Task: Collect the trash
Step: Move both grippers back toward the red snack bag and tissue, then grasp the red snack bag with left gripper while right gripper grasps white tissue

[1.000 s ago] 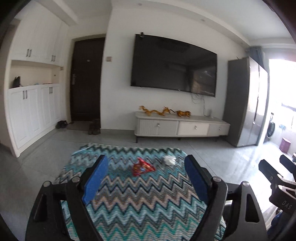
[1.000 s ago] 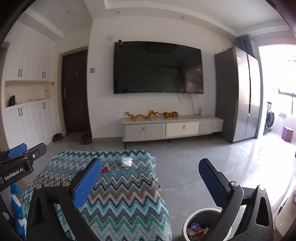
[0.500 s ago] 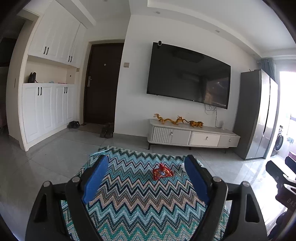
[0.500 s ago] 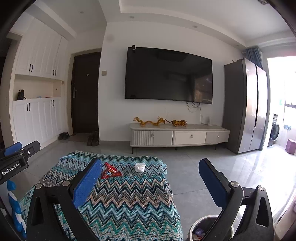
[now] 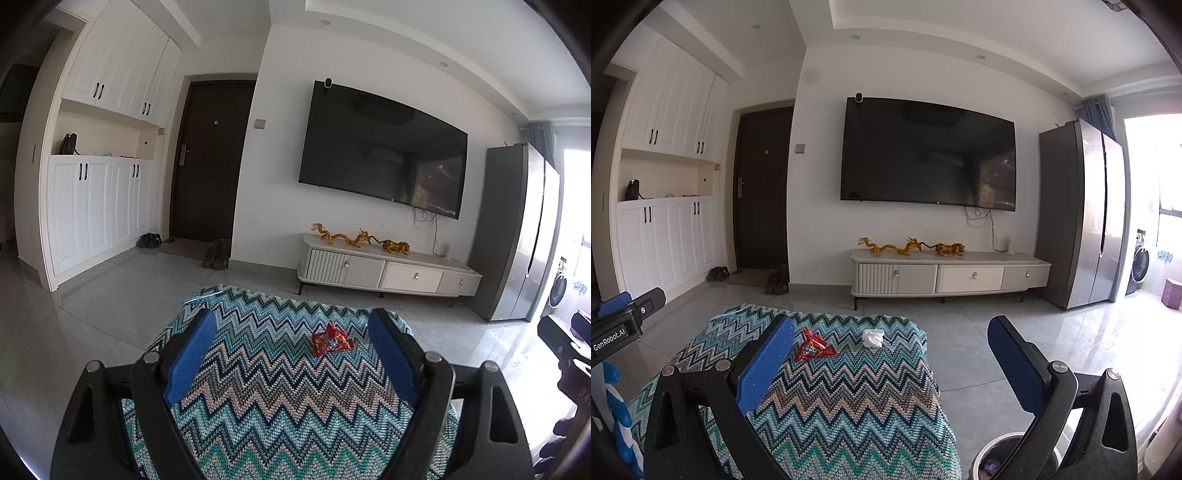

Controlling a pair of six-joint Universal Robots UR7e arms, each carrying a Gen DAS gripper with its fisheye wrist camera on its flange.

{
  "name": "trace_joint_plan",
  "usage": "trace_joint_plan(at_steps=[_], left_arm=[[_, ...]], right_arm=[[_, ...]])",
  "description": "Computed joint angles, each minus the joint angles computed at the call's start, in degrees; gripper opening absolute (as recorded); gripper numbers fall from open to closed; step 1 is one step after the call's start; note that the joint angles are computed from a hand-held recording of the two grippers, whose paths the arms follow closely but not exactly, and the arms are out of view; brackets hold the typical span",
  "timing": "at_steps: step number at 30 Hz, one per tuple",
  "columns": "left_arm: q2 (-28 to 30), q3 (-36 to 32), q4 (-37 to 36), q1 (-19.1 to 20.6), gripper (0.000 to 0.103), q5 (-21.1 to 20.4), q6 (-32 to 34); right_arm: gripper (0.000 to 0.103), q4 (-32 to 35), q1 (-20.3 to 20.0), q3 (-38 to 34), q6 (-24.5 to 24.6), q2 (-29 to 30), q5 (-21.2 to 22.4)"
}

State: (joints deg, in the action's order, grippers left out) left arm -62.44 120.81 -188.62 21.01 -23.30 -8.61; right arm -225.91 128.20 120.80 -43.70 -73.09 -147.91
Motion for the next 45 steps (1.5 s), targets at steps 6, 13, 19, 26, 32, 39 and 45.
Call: trace_joint_plan(at_steps=[6,13,19,26,32,39,45], left_arm=[[1.26,-1.18,0.28,1.60,0.087,-0.54,0.15],[3.19,-3.97,4.54,4.52,0.090,-2.89,-0.81],[5.74,-7.06,9.24,7.44,0.090,-5.14,-1.11],[8.65,-11.94,19.22,13.45,0.090,-10.74,-4.37],[12.60,-17.27,24.72,17.62,0.090,-16.20,-3.82],[20.48,-29.71,29.42,21.55,0.090,-23.07,2.69],[28.67,-42.88,35.37,25.02,0.090,-27.13,3.60]], right_arm=[[0.103,2.90,-2.68,0.62,3.57,-0.51,1.19],[0.103,8.61,-6.90,1.41,8.30,-1.74,3.38],[0.103,15.20,-11.64,2.15,13.27,-3.05,6.38],[0.103,23.63,-19.22,2.61,17.97,-3.78,12.11],[0.103,30.06,-25.68,0.57,19.46,-2.83,18.17],[0.103,40.46,-32.36,-7.54,22.02,0.26,27.83],[0.102,48.38,-36.24,-17.42,26.22,5.39,33.08]])
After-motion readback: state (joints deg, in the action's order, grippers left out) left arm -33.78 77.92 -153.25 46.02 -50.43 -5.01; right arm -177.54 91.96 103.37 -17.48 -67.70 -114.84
